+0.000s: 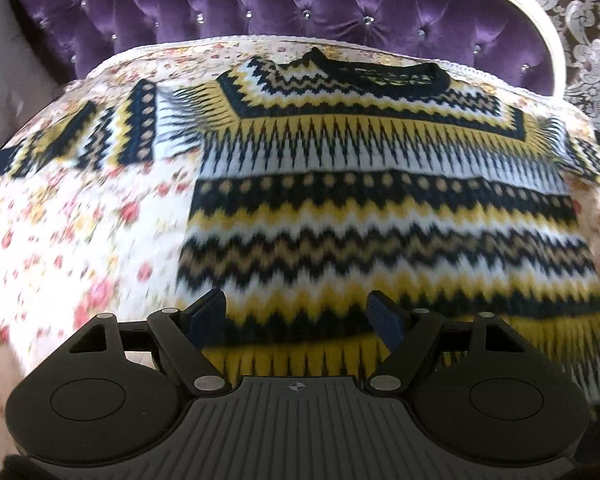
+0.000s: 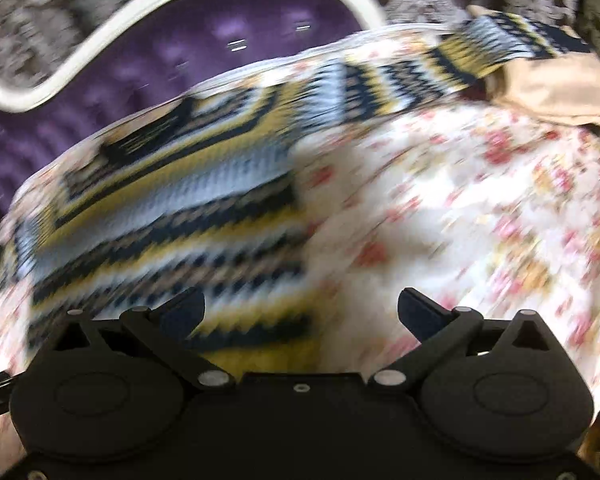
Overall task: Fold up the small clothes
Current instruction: 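Move the right tool to a sleeve cuff and close on it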
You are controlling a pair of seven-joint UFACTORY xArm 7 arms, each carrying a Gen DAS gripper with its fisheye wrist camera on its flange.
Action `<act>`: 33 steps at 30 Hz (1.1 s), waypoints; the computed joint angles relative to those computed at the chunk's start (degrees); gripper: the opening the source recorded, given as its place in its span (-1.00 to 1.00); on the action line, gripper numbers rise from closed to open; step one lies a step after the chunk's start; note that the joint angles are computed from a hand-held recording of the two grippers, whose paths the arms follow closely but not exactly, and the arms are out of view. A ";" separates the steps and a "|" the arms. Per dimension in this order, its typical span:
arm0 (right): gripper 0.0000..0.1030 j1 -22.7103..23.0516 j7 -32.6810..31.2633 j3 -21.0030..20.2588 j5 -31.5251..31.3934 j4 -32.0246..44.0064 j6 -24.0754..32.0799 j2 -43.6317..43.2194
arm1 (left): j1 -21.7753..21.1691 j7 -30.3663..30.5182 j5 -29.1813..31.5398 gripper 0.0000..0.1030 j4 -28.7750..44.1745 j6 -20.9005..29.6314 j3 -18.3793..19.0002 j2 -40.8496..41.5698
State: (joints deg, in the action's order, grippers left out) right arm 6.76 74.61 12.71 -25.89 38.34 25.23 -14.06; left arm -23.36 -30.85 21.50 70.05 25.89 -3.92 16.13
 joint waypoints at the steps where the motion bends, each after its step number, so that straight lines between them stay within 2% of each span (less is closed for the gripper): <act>1: 0.99 -0.95 0.54 -0.31 -0.87 0.35 -0.24 0.97 | 0.01 0.37 -0.03 0.49 2.16 0.43 0.03 1.91; 4: 0.99 -2.68 1.76 -1.55 -3.50 2.42 0.36 4.82 | -0.66 0.75 0.11 0.49 7.71 1.20 0.91 6.92; 9: 0.98 -2.09 3.52 -3.95 -8.45 5.17 2.49 9.34 | -1.03 2.68 -2.29 0.50 14.62 2.53 1.67 13.58; 11: 1.00 -1.48 3.80 -4.95 -9.68 5.41 2.23 10.56 | -2.18 1.26 -1.30 0.50 14.48 -0.30 3.35 14.18; 16: 1.00 0.61 7.97 -5.50 -19.26 5.67 3.95 11.64 | -3.36 1.14 -0.12 0.55 14.88 -2.70 4.80 15.29; 19: 1.00 0.48 9.37 -6.41 -22.80 2.96 0.29 9.98 | -3.26 2.34 0.11 0.72 14.69 -4.64 5.04 15.86; 21: 1.00 -0.06 4.92 -7.27 -20.73 1.87 -2.54 9.34 | -4.18 1.31 0.51 0.97 15.12 -4.45 6.25 16.38; 22: 1.00 -0.59 2.82 -7.91 -18.94 0.90 -4.81 8.61 | -4.52 0.57 0.63 1.00 15.36 -4.25 6.75 16.65; 24: 0.96 -2.99 3.46 -8.74 -18.07 -1.88 -10.38 6.22 | -4.42 0.21 0.66 1.00 14.94 -5.12 6.85 16.61; 25: 0.96 -5.17 6.71 -8.25 -20.27 -2.94 -12.57 4.86 | -4.88 -0.17 1.19 1.00 14.95 -5.23 7.31 16.67; 30: 0.96 -22.32 28.51 -2.90 -40.69 -3.68 -18.76 -1.16 | -6.03 -2.26 3.26 1.00 13.75 -7.33 8.79 16.44; 31: 0.96 -25.59 33.13 -2.43 -44.73 -2.90 -19.91 -1.18 | -6.02 -2.33 3.45 1.00 13.64 -7.59 8.83 16.44; 33: 0.96 -29.19 40.41 -3.38 -51.25 -0.40 -20.51 0.24 | -5.87 -2.15 3.46 1.00 13.63 -7.47 8.63 16.38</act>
